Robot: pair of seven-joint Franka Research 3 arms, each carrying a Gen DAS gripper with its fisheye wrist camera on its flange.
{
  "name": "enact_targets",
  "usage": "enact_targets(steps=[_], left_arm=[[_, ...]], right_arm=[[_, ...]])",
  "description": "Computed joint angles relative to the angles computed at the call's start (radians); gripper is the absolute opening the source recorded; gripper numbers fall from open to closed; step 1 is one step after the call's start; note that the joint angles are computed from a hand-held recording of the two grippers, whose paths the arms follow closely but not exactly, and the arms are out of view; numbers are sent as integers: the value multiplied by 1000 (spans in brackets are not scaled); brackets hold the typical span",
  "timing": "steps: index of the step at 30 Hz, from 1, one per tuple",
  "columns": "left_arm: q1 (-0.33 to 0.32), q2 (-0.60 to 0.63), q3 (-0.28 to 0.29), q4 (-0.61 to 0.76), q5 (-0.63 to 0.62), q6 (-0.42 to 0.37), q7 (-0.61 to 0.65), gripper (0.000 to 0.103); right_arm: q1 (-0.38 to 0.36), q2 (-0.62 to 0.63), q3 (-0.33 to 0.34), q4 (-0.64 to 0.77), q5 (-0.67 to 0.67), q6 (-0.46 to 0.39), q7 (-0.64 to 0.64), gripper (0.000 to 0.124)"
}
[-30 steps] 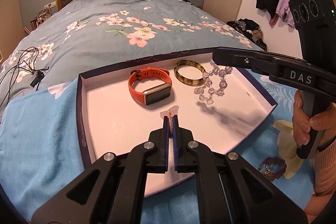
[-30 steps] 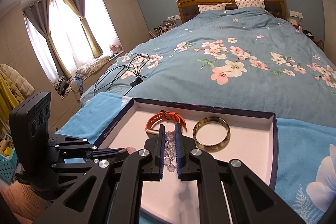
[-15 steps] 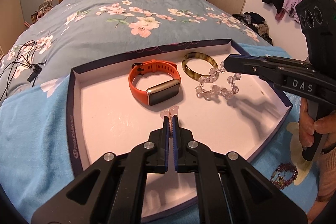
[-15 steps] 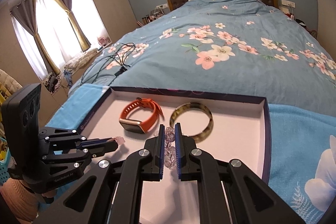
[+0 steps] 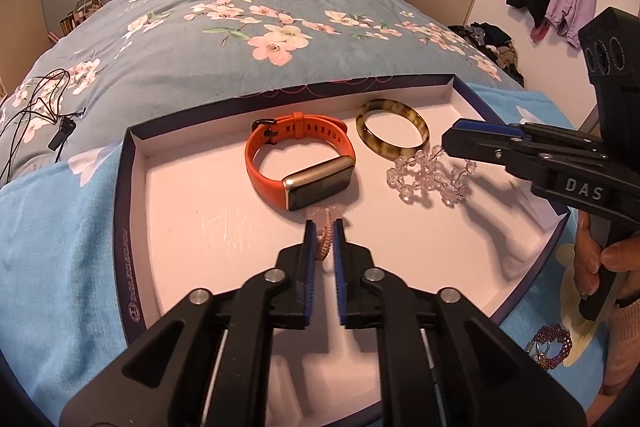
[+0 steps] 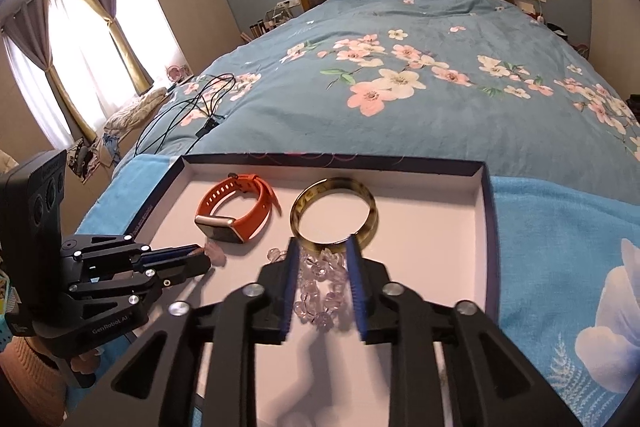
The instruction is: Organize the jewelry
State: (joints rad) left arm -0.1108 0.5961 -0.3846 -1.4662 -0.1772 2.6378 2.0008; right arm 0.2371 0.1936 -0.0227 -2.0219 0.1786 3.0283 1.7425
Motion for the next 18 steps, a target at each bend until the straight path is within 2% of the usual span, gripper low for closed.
enact_targets(steps=[4, 6, 9, 11, 13, 14, 18], left_arm=[[15, -17, -15, -25, -19, 34, 8, 19], [14, -40, -10, -55, -17, 77, 1, 32], [30, -89, -17, -123, -15, 155, -2, 39], [75, -134, -60, -184, -53, 198, 37, 40], [150, -181, -136, -252, -132, 233, 124, 42], [171, -202, -155, -278, -163, 243, 156, 44], [276, -308, -251, -409, -363, 270, 356, 45]], right_arm=[[27, -30, -30, -34, -50, 34, 44, 30], [30, -54, -30, -59, -69, 49, 51, 32], [18, -104, -6, -112, -64, 76, 26, 38], [7, -144, 17, -155, -43, 93, -14, 41], [-2, -183, 44, -196, 21, 99, -86, 41], [-1, -205, 52, -219, 41, 100, -114, 41], [2, -282, 74, -304, 31, 86, -142, 41]])
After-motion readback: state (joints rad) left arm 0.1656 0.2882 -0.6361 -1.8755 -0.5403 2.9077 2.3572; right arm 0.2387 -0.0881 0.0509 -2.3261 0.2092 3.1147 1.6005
